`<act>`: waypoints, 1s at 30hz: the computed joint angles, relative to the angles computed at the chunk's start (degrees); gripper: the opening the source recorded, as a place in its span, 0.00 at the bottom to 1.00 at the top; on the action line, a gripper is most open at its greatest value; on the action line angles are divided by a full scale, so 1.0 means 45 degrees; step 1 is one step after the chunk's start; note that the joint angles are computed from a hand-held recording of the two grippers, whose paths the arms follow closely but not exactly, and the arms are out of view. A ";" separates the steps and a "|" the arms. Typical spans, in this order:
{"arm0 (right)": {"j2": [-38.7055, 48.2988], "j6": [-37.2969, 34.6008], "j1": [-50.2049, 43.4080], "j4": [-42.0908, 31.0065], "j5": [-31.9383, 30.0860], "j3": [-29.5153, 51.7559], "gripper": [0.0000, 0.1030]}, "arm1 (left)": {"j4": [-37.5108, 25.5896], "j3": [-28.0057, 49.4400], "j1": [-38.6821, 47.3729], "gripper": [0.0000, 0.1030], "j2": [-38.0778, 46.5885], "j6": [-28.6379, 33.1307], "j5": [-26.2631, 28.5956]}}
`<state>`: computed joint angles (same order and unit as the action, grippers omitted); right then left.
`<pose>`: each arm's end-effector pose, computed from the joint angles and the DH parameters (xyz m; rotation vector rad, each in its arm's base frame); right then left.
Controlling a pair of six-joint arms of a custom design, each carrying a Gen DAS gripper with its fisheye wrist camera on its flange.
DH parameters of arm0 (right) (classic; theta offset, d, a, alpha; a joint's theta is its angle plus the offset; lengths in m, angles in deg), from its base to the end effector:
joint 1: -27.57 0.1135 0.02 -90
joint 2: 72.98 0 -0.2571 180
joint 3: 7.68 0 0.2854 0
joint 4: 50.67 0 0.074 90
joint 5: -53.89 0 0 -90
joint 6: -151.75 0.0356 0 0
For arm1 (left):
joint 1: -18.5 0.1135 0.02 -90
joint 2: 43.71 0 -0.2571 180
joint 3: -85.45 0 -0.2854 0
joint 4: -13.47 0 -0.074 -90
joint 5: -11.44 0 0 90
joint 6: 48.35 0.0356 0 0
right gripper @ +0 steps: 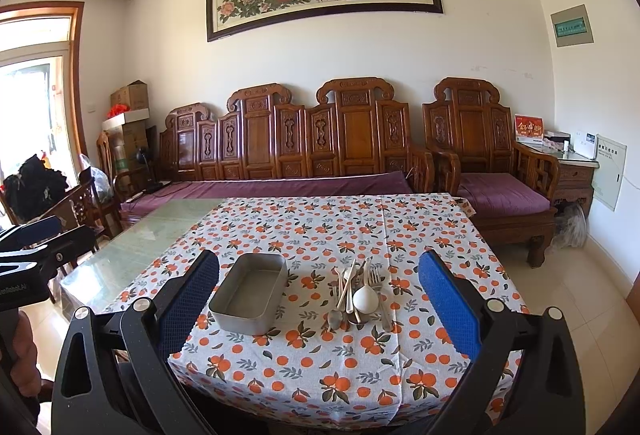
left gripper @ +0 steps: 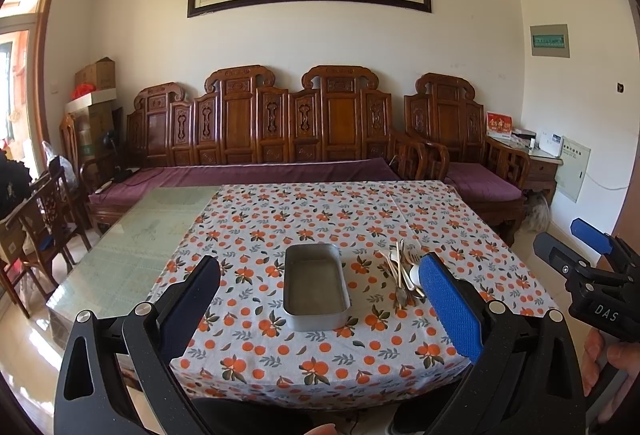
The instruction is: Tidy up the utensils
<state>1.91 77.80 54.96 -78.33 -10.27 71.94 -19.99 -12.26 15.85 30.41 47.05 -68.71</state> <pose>0.3046 0.1404 0.3439 0.1001 1.9269 0.0613 0.3301 -0.0214 0.3547 0.2499 1.9925 -0.1422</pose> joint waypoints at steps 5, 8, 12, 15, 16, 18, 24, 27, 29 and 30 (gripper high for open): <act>-0.0002 0.0007 0.0007 -0.0019 -0.0003 0.0009 0.97 | -0.0046 0.0013 0.0008 0.94 -0.0021 -0.0003 0.0022; 0.0003 0.0006 0.0007 -0.0014 0.0007 0.0012 0.97 | -0.0222 0.0145 -0.0027 0.94 -0.0002 0.0034 0.0046; -0.0021 -0.0012 0.0027 -0.0031 0.0004 0.0015 0.97 | -0.0580 0.0655 -0.0071 0.94 0.0152 0.0071 0.0041; -0.0014 -0.0002 0.0020 -0.0049 -0.0001 0.0036 0.97 | -0.0594 0.0696 -0.0102 0.94 0.0176 0.0090 0.0035; -0.0027 0.0018 0.0051 -0.0078 0.0022 0.0049 0.97 | -0.0644 0.0784 -0.0115 0.94 0.0214 0.0096 0.0022; -0.0021 0.0006 0.0044 -0.0073 0.0013 0.0049 0.97 | -0.0575 0.0729 -0.0105 0.94 0.0214 0.0073 0.0025; -0.0021 0.0021 0.0053 -0.0084 0.0017 0.0071 0.97 | -0.0817 0.1314 -0.0122 0.94 0.0561 0.0050 -0.0010; -0.0028 0.0015 0.0090 -0.0129 0.0042 0.0109 0.97 | -0.0606 0.0659 -0.0105 0.94 0.0172 0.0089 0.0038; -0.0034 0.0006 0.0072 -0.0105 0.0026 0.0095 0.97 | -0.0500 0.0667 -0.0146 0.94 0.0178 0.0053 -0.0007; -0.0036 0.0010 0.0079 -0.0114 0.0028 0.0104 0.97 | -0.0532 0.0746 -0.0165 0.94 0.0219 0.0042 -0.0016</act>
